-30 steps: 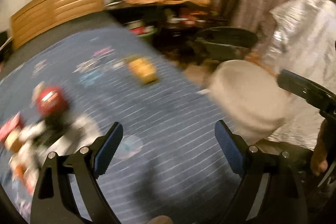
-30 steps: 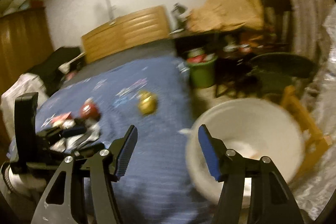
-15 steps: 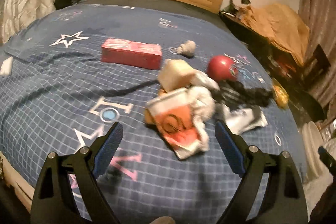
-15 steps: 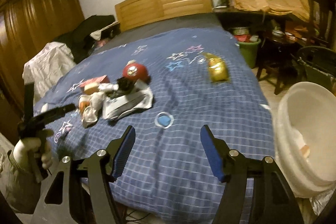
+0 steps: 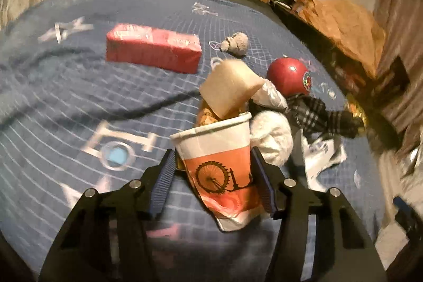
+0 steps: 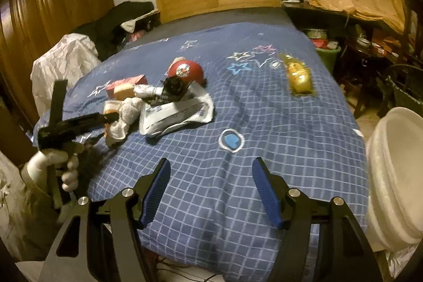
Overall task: Collect trash
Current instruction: 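Grasp the orange paper cup with the left tool while the right tool grasps the white cloth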
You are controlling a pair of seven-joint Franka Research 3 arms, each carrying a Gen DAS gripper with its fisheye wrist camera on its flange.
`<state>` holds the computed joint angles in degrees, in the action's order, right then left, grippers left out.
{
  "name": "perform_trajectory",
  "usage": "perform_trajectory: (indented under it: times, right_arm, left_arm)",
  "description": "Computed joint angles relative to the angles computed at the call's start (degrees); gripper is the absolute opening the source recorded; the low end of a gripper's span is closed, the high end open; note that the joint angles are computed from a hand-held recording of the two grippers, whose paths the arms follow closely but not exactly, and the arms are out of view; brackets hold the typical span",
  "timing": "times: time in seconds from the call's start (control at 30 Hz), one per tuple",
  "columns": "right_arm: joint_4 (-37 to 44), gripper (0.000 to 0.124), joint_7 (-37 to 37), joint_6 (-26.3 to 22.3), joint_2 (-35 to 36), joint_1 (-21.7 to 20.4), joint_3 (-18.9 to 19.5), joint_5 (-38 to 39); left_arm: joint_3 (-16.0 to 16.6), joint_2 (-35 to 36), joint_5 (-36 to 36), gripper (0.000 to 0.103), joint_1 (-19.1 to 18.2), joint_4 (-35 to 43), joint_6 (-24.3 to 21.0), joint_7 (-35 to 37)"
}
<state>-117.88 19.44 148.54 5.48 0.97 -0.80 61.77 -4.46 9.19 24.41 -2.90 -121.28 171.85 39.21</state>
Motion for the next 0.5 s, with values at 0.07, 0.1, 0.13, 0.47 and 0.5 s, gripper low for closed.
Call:
perform_trajectory:
  times: [0.07, 0.1, 0.13, 0.47, 0.5]
  right_arm:
    - [0.78, 0.066, 0.57, -0.30, 0.84, 0.48, 0.41, -0.87]
    - [0.92, 0.066, 0.55, -0.45, 1.08, 0.58, 0.58, -0.98]
    - [1.34, 0.066, 0.76, -0.73, 1.55, 0.83, 0.86, -1.33]
    - [5.83, 0.062, -0.39, -4.50, 5.95, 3.47, 4.12, -4.69]
    - [6.44, 0.053, -1.25, -5.51, 6.52, 3.58, 4.53, -4.55]
  left_arm:
    - [-2.48, -2.10, -4.28, 0.055, 2.64, -0.51, -3.41, 10.23]
    - [-3.31, -3.21, -6.55, 0.055, 3.60, -0.71, -5.47, 15.93]
    - [-2.96, -3.78, -6.58, 0.055, 3.70, -1.00, -6.32, 18.19]
    - [-2.12, -3.66, -16.13, 0.074, 4.68, -3.31, -6.88, 25.15]
    - [-1.64, -3.45, -14.85, 0.074, 4.40, -3.43, -6.38, 23.67]
